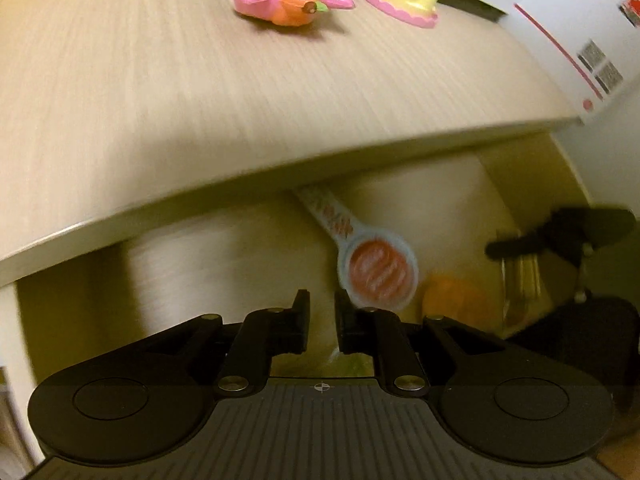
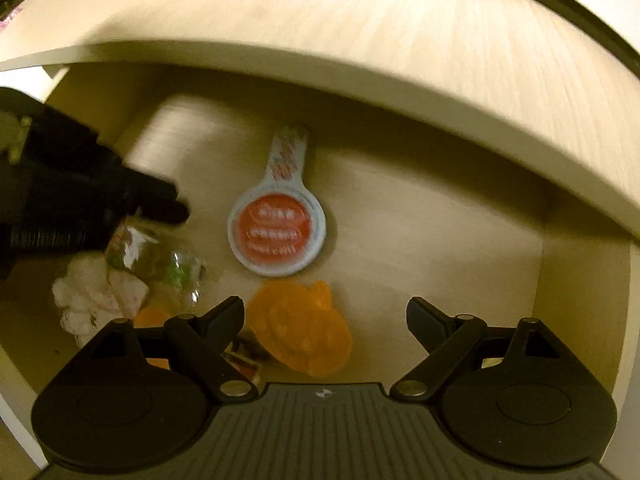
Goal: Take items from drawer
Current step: 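Reach both grippers back into the drawer toward the red-and-white round packet, then grasp the red-and-white packet's round end with the left gripper while the right approaches the orange jelly toy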
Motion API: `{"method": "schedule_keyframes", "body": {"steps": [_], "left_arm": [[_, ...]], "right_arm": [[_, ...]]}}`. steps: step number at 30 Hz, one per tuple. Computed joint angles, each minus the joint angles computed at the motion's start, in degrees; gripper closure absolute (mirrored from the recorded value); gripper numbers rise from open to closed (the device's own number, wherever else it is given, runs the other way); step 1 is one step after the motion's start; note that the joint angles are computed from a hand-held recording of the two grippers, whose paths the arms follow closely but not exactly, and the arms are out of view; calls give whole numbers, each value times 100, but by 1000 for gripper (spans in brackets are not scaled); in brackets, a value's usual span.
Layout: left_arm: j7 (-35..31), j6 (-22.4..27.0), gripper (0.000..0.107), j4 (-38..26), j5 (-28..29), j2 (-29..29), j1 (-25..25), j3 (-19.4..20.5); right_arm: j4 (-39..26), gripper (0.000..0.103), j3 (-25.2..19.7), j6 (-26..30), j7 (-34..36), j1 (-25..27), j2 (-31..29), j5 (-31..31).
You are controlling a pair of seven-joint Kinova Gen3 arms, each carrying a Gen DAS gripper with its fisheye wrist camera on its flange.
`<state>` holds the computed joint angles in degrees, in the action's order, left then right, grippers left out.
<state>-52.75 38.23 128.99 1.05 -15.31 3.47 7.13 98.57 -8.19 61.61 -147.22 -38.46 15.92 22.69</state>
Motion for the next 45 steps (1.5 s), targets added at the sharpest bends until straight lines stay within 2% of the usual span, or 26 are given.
{"method": "schedule_keyframes", "body": {"steps": [4, 7, 10, 16, 19, 22, 26, 28, 29, 31, 33, 36, 39, 42, 45], "left_arm": [[548, 183, 93, -231, -450, 436, -56, 392], [1029, 350, 93, -314, -599, 596, 101, 419], [1532, 421, 93, -393, -963, 725, 285, 580], [1872, 706, 93, -677, -1283, 899, 732, 595], [2036, 844, 85, -791, -1469, 1026, 897, 609], [1983, 871, 74, -830, -1462, 1030, 1002, 552], [1653, 677, 65, -648, -1255, 784, 1091, 259], [1673, 380, 66, -447, -873, 547, 950, 185], [1822, 330, 66, -403, -794, 421, 819, 307], [2232, 341, 66, -405, -903, 239, 383, 771], [2416, 351, 66, -447, -1078, 160, 299, 924], [2090, 414, 66, -572, -1217, 275, 749, 678], [1486, 165, 66, -484, -923, 191, 820, 483], [1326, 99, 66, -476, -824, 295, 711, 498], [881, -38, 66, -408, -314, 436, 711, 137]], "right_arm": [[150, 14, 2, 12, -490, -112, -107, 51], [261, 14, -96, -9, -850, -174, -206, 168], [484, 14, -95, -19, -1539, -404, -409, 475], [896, 14, -118, 28, -2878, -560, -633, 1283], [916, 14, -315, 239, -3321, -606, -643, 1607], [869, 14, -427, 409, -3401, -681, -593, 1800], [613, 14, -595, 1047, -3485, -1000, -465, 2049], [596, 14, -558, 1125, -3496, -1094, -445, 2132], [636, 14, -558, 1102, -3530, -1099, -472, 2152], [651, 14, -552, 1074, -3657, -1112, -454, 2225], [659, 14, -583, 1177, -3728, -1158, -517, 2238], [783, 14, -583, 1043, -3781, -1113, -520, 2262], [864, 14, -609, 1050, -3833, -1122, -524, 2318], [871, 14, -623, 1117, -3872, -1141, -532, 2363], [870, 14, -640, 1210, -3884, -1136, -567, 2304]]}}
